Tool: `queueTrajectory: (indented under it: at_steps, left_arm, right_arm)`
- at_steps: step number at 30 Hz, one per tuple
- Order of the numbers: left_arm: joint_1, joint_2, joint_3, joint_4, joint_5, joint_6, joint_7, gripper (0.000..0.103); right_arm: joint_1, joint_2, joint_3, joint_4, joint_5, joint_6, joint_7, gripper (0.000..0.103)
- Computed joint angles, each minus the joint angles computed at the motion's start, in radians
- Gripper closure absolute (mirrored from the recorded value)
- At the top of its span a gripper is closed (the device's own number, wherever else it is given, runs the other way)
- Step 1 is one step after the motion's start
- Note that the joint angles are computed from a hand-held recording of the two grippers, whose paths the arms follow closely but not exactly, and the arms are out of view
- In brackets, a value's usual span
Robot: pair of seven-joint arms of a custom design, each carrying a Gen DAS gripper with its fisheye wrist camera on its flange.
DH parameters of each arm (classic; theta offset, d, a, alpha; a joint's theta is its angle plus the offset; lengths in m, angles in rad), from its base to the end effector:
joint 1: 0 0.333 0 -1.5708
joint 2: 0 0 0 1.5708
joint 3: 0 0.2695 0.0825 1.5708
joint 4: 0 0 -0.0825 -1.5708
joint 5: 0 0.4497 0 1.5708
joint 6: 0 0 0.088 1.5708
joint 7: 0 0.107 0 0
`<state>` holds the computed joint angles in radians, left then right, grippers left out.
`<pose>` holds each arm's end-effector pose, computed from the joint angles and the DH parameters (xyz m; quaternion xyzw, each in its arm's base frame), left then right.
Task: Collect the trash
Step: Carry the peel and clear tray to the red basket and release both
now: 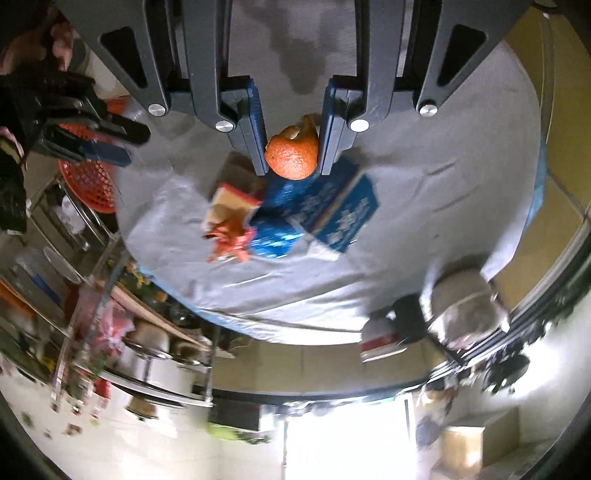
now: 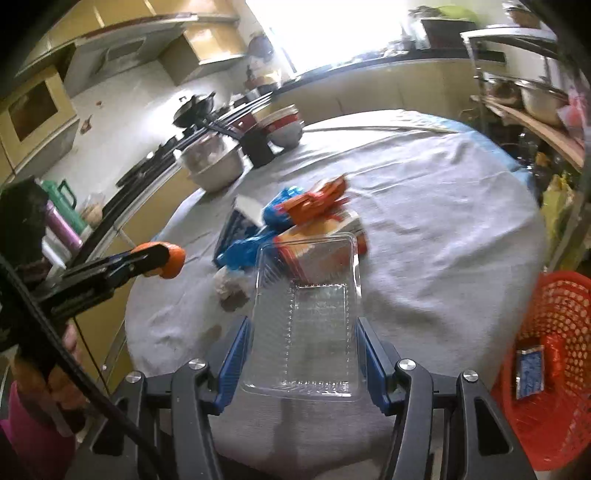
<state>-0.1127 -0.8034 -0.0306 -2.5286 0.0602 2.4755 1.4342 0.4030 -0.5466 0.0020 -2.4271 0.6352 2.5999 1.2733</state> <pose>0.4529 -0.0666 0.5734 -0.6447 0.6702 -0.2694 0.2503 0.4820 0.1936 0.5214 -0.7253 0.5498 -0.0417 0.4122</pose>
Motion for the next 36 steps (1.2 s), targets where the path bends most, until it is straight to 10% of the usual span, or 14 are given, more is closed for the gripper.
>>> queueTrajectory:
  at_steps: [36]
  left_arm:
    - [-0.236,0.536,-0.135,0.486,-0.202,0.026,0.192,0.075]
  right_arm:
    - [-0.295,-0.174,-0.198,-0.219,-0.004,0.121,0.219,0.043]
